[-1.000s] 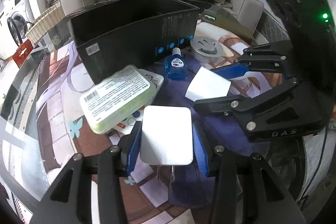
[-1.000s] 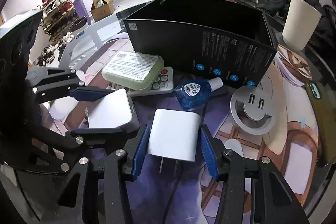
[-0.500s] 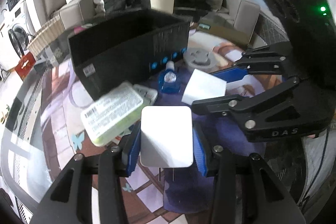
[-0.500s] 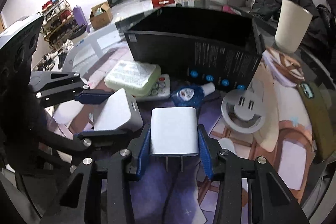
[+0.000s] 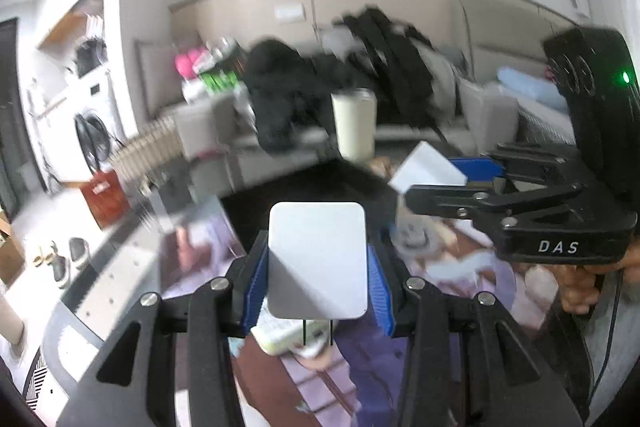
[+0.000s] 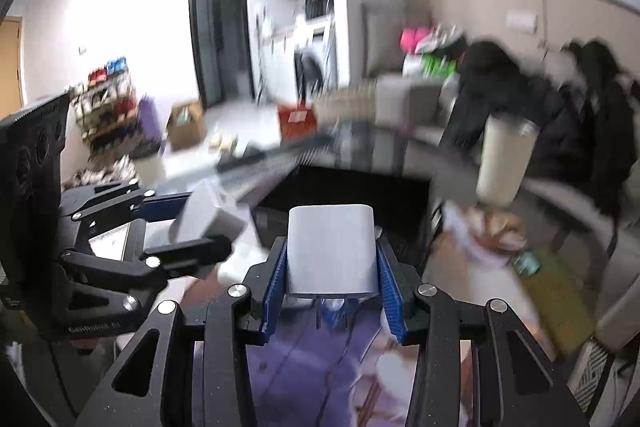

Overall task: Organize rigid objects
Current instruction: 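Lift both white chargers and carry them over the black box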

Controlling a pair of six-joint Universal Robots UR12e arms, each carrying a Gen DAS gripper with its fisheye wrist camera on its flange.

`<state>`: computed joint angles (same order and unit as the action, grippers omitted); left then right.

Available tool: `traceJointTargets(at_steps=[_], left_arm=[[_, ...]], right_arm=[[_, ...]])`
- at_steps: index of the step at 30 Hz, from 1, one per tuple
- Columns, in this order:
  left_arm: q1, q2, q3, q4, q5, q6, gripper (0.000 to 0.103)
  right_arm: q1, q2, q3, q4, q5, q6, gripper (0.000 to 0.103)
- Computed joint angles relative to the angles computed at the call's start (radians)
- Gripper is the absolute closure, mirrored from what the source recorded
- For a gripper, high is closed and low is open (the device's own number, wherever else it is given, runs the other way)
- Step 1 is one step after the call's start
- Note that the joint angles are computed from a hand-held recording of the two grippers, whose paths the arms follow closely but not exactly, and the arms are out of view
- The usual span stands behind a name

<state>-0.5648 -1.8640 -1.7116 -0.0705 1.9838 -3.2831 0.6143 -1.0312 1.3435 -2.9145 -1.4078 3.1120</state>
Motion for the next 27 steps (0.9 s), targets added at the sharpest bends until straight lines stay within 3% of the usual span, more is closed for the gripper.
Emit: traceJointTargets(at_steps=[4,8,14,19,27], left_arm=[[-0.014,-0.005,-0.014,0.134,0.102,0.030,0.060],[-0.010,-0.007,-0.020,0.228,0.112,0.053,0.060],[0.019,-0.003,-0.001,0.265,0.061,0.016,0.060],[0.049,-0.029,0.055,0.258,0.054,-0.018,0.060],[0.069,-0.103,0.159,0.276,0.085,0.018,0.060]], right_arm=[[0.007,-0.008,0.034,-0.160,-0.046,0.008,0.061],[0.014,-0.009,0.047,-0.268,-0.081,0.000,0.061],[0.016,0.003,0.016,-0.263,-0.083,0.033,0.061],[0.026,0.043,-0.054,-0.330,-0.135,0.014,0.061],[0.030,0.114,-0.194,-0.326,-0.188,0.027,0.061]])
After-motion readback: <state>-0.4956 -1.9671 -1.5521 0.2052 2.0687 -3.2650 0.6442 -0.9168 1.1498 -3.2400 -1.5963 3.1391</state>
